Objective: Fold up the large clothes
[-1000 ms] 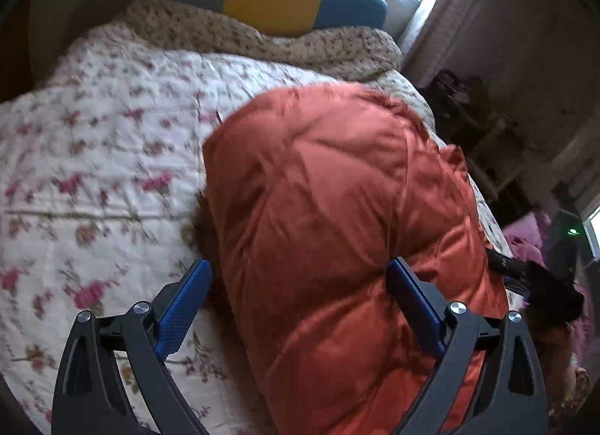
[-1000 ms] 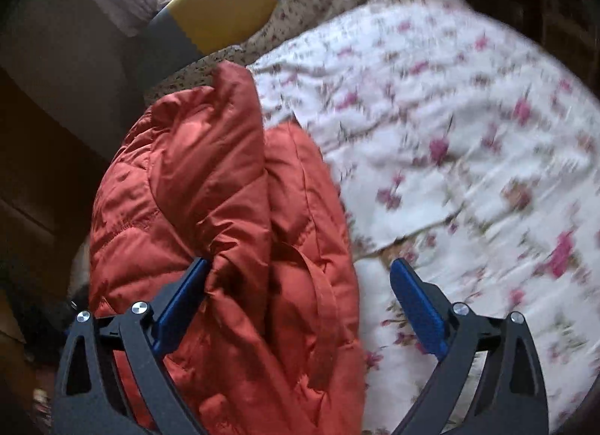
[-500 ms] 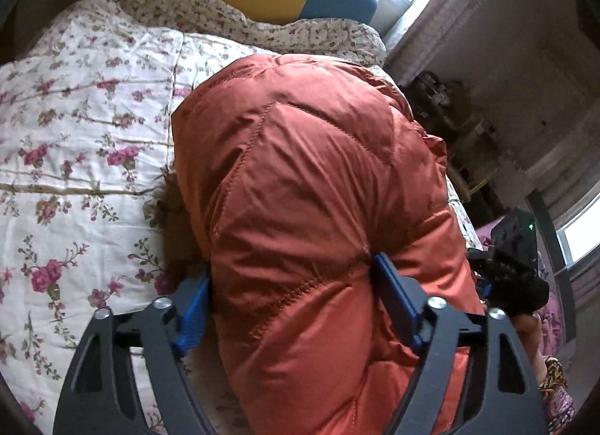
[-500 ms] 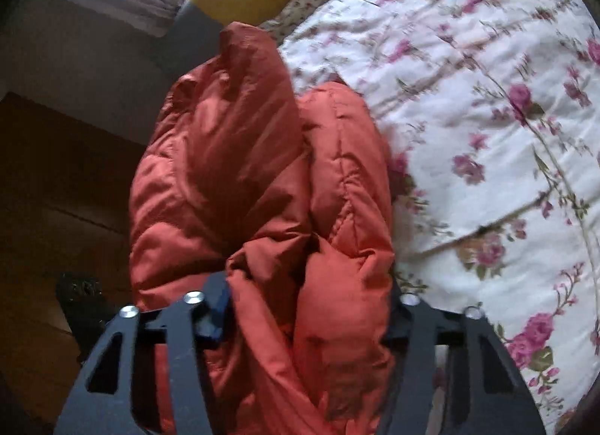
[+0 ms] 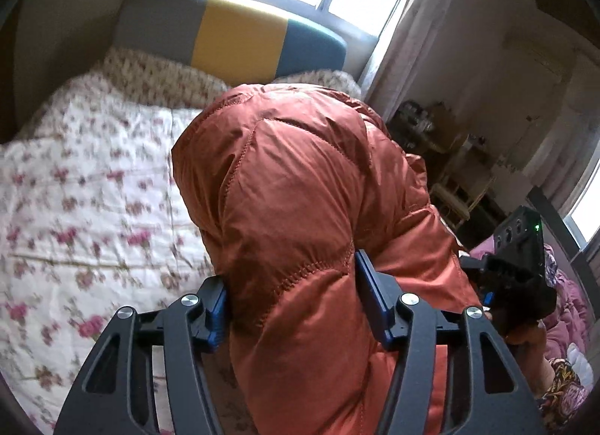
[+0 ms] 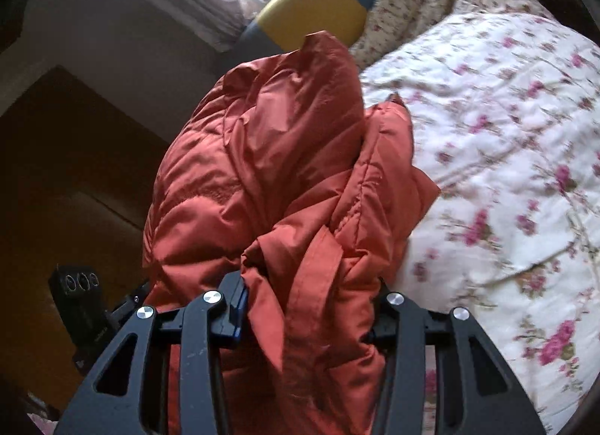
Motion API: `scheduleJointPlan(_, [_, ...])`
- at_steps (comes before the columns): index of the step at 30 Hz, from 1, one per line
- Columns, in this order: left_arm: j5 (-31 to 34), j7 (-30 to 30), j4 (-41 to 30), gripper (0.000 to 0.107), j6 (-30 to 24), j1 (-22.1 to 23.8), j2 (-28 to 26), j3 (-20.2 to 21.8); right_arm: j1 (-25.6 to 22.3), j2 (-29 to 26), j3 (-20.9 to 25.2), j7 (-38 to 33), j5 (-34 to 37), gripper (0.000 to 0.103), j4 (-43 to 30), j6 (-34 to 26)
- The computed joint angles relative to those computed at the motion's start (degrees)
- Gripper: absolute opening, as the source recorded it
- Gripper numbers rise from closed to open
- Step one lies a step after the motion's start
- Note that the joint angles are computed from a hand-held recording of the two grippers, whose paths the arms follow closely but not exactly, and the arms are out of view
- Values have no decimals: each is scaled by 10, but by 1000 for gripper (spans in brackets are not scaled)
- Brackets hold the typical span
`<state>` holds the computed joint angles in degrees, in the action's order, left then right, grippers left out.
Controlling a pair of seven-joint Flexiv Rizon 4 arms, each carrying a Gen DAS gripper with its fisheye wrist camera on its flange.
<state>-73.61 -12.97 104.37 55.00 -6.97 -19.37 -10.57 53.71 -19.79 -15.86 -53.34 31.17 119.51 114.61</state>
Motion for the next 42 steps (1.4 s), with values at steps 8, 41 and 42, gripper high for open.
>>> scheduleJointPlan(8, [-60,37,-19,58,-16,29,11,16,-15,-39,19,-8,-45,44,-94,-14])
scheduleJointPlan(41, [38,23,-66,88,258,143,-100,-12,-12,-300,-108,373,-493,78,-411,-337])
scheduleJointPlan(42, [50,16,-66,88,261,144,-100,-13,-2,-302,-126,385,-503,78,-415,-340])
